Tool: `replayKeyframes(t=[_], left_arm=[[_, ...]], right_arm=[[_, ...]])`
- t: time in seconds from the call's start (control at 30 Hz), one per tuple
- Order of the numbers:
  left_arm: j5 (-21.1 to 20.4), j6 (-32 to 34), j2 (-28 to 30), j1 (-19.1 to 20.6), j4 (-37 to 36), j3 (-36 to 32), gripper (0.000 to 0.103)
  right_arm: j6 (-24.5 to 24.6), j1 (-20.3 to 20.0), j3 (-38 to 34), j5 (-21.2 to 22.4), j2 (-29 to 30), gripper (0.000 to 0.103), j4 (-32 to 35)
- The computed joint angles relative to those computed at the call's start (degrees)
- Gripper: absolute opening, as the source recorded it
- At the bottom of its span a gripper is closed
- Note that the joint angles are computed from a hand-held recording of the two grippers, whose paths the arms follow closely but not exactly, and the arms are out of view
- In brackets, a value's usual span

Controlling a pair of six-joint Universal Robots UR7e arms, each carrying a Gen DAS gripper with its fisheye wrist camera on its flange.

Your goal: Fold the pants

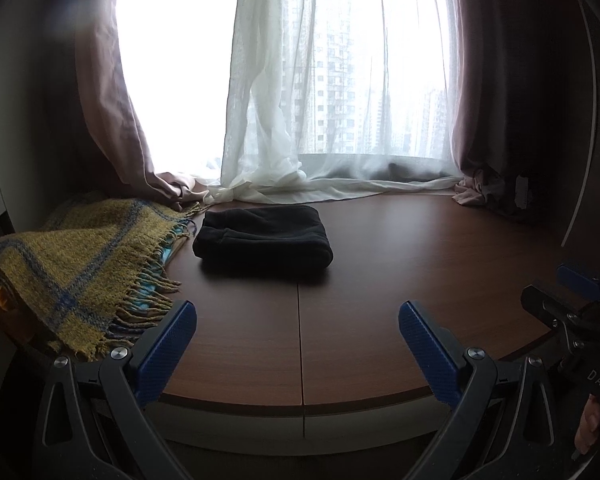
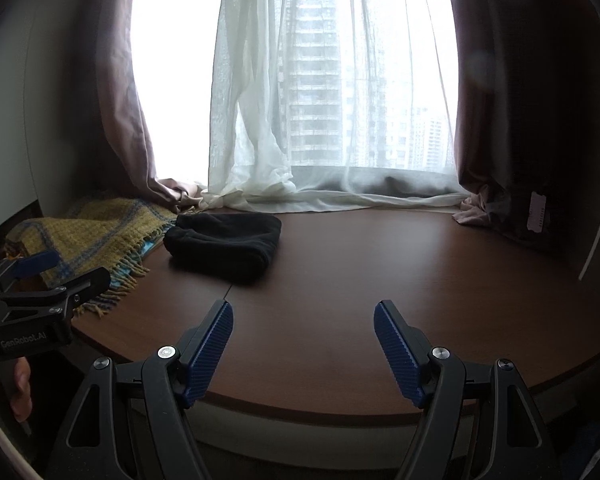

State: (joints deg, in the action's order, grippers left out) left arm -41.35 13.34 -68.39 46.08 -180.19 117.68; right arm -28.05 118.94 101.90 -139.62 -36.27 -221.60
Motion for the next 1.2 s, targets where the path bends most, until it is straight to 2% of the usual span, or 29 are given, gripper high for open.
replayKeyframes(t=[0.63,1.2], left_arm=[[1.1,-2.4,-1.1,-1.1,1.6,1.0,0.103],[3.1,-2.0,0.4,-1.8,-0.4,1.0,0.103]], right_arm=[[-0.5,0.7,0.9,-0.4,-0.5,0.074,-1.0],[-0.3,0.4,1.6,0.0,-1.2,0.074,-0.8]])
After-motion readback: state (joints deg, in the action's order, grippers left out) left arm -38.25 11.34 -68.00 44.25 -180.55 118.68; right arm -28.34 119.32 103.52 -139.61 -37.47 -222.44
